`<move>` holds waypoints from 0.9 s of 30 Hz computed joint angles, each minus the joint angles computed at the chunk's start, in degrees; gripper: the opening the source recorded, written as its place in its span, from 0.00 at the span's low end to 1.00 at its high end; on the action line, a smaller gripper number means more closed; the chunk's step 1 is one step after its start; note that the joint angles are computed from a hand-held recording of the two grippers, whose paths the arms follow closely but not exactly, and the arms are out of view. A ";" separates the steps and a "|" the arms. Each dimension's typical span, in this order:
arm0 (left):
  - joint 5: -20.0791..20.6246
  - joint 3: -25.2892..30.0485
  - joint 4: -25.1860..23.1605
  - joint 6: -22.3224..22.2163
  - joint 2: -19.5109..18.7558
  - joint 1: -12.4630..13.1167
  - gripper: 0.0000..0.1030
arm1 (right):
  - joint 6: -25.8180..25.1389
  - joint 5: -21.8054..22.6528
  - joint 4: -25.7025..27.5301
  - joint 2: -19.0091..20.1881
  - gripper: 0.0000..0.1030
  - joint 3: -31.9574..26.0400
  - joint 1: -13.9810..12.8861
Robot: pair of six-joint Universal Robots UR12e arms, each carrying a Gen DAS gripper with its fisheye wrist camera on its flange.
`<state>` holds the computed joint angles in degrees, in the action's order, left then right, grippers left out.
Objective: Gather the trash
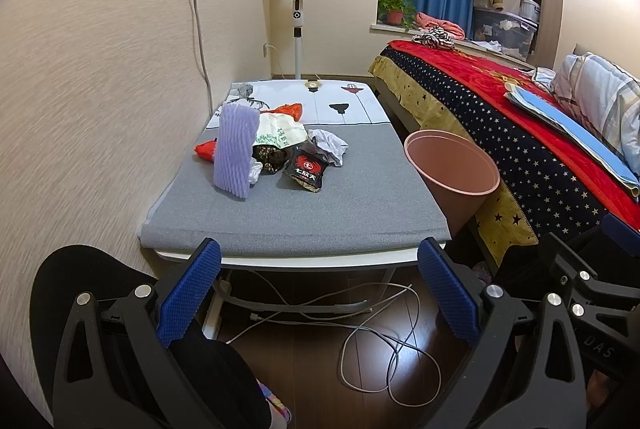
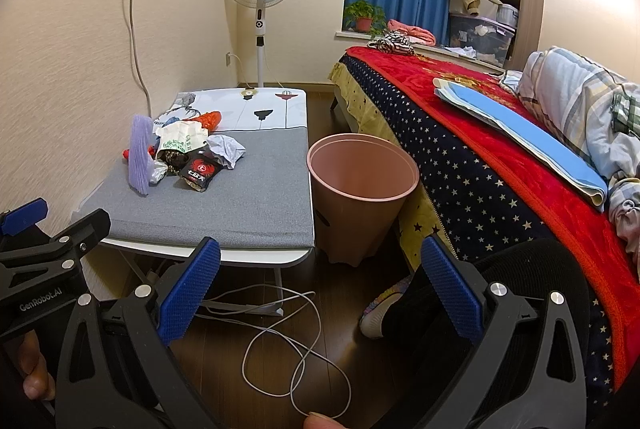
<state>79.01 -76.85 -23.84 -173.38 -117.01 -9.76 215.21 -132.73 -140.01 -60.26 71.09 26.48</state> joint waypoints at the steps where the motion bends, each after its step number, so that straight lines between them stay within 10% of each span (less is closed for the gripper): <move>1: 0.00 0.00 0.00 0.00 0.00 0.00 0.93 | 0.09 0.05 0.17 -0.01 0.95 -0.04 -0.02; 16: 0.41 2.80 -3.27 -0.26 -1.49 0.37 0.93 | -1.09 0.98 -0.32 0.66 0.95 -1.08 -1.07; 27: 7.55 13.81 -3.08 -4.86 -7.89 1.55 0.93 | -16.59 9.73 -16.43 5.88 0.95 -7.20 -4.34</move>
<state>86.55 -63.04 -26.92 -178.24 -124.90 -8.21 198.61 -123.00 -156.45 -54.37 63.88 22.13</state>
